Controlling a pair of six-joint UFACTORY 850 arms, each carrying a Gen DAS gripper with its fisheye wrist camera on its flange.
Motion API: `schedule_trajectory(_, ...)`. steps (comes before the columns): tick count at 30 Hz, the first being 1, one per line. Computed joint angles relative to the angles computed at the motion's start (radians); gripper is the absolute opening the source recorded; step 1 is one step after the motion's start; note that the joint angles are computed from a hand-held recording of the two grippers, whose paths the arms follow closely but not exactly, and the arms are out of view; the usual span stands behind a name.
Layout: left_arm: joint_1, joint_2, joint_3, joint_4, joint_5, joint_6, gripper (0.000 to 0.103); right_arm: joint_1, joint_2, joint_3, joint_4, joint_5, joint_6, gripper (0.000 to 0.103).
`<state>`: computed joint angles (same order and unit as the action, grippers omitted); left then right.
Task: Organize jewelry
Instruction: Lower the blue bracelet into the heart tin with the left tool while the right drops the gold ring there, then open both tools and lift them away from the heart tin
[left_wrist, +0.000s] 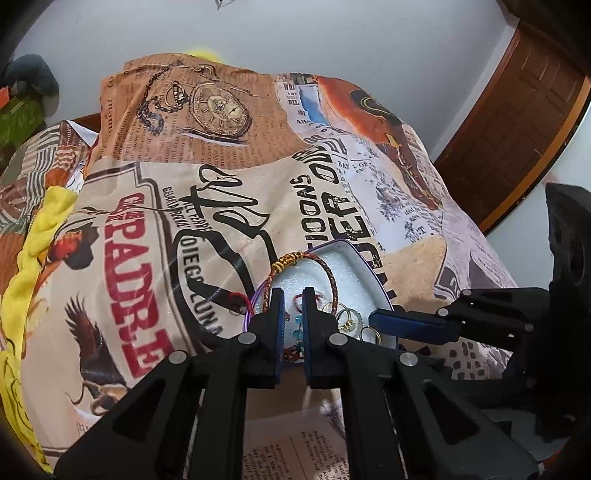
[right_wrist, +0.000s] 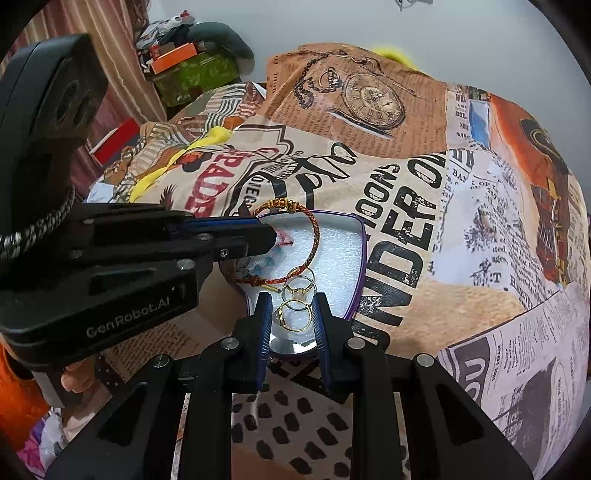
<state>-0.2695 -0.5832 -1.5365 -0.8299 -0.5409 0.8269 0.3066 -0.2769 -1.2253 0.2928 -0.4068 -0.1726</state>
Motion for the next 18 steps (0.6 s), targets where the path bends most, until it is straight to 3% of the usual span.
schedule_trajectory(7,0.01,0.04,0.026,-0.025,0.012,0.021,0.009,0.002,-0.007,-0.023,-0.016,-0.038,0.022,0.022)
schedule_trajectory(10,0.01,0.076,0.055,-0.032,0.039,0.042,0.013,0.003,0.004,-0.019,-0.035,-0.033,0.052,0.034)
schedule_trajectory(13,0.011,0.116,0.085,-0.042,0.066,0.068,0.022,0.008,0.025,-0.006,-0.066,-0.022,0.091,0.04)
schedule_trajectory(15,0.011,0.144,0.105,-0.056,0.091,0.082,0.035,0.009,0.041,0.003,-0.076,-0.02,0.111,0.04)
schedule_trajectory(18,0.01,0.182,0.128,-0.059,0.121,0.09,0.038,0.012,0.075,0.024,-0.119,-0.007,0.161,0.04)
